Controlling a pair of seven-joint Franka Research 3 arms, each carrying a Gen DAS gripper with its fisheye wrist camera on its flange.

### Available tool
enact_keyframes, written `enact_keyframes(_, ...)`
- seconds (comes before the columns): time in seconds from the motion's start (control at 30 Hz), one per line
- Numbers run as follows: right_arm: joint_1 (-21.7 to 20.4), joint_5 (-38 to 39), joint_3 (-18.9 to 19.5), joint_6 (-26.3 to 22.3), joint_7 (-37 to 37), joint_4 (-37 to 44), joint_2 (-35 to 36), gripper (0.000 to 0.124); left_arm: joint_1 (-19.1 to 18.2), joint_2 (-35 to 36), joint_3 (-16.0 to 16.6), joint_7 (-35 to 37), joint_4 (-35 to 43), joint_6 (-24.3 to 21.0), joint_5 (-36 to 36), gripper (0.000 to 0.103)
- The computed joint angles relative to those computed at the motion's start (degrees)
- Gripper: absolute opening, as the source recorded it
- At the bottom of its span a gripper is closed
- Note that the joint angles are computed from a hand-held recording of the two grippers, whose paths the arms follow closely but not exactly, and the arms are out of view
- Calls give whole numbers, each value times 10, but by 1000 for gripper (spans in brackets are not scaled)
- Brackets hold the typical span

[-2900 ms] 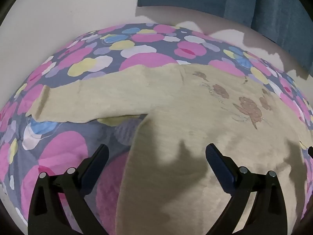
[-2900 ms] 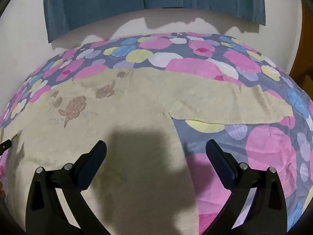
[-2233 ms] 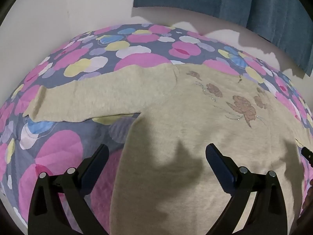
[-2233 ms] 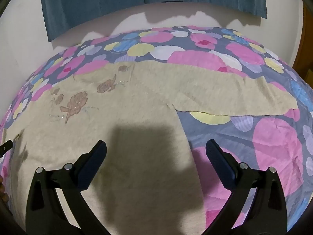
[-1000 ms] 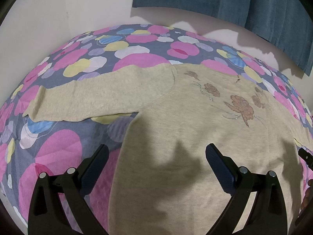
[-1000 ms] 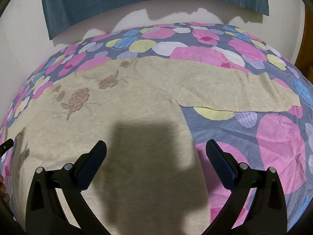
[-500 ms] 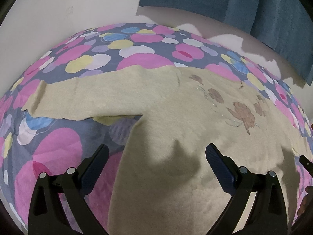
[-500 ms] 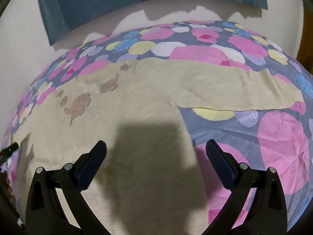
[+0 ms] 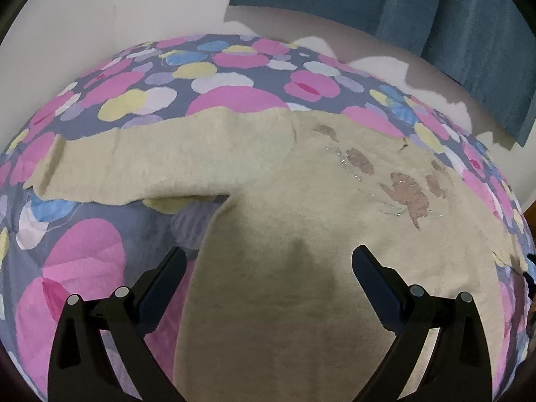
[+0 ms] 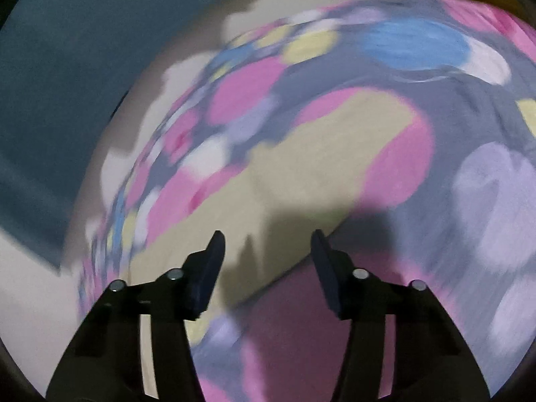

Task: Fold small clothes
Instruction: 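Grasp the sweater sleeve cuff with the right gripper and lift it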

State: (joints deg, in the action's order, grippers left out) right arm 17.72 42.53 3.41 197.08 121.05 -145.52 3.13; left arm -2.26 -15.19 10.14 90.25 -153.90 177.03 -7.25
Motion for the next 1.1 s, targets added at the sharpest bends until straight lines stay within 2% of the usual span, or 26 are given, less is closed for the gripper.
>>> enact_keyframes(0.1, -100, -238, 10, 24, 223, -41, 3, 50, 21, 11, -18, -19, 4, -1, 10, 98)
enact_keyframes(0.27, -154, -362, 5, 68, 350, -45, 30, 50, 48, 27, -43, -53, 14, -9, 31, 98)
enact_keyframes(0.4, -165, -387, 2, 83, 372, -32, 49, 50, 70, 29, -64, -78, 12, -3, 64, 98)
enact_keyframes(0.47, -164, -380, 1, 77, 367, -25, 54, 43, 65, 28, -60, -79, 12, -4, 66, 98)
enact_keyframes(0.53, -181, -406, 10, 76, 388, -25, 58, 23, 62, 27, -56, -78, 10, -3, 67, 98)
enact_keyframes(0.57, -192, -426, 16, 76, 403, -23, 60, 20, 62, 27, -56, -80, 10, -4, 69, 98)
enact_keyframes(0.6, -199, -441, 19, 76, 412, -27, 58, 12, 61, 26, -54, -79, 9, -3, 70, 98)
enact_keyframes(0.67, -186, -422, 12, 83, 396, -35, 53, 9, 60, 25, -53, -79, 7, -4, 71, 98)
enact_keyframes(0.77, -130, -299, -11, 94, 315, -55, 33, 8, 60, 24, -52, -83, 8, -7, 72, 98)
enact_keyframes(0.9, -117, -271, -13, 108, 304, -70, 15, 8, 57, 19, -44, -75, 3, -3, 69, 98)
enact_keyframes(1.1, -67, -199, -4, 98, 190, -41, -25, 8, 52, 16, -27, -55, 2, -7, 63, 98)
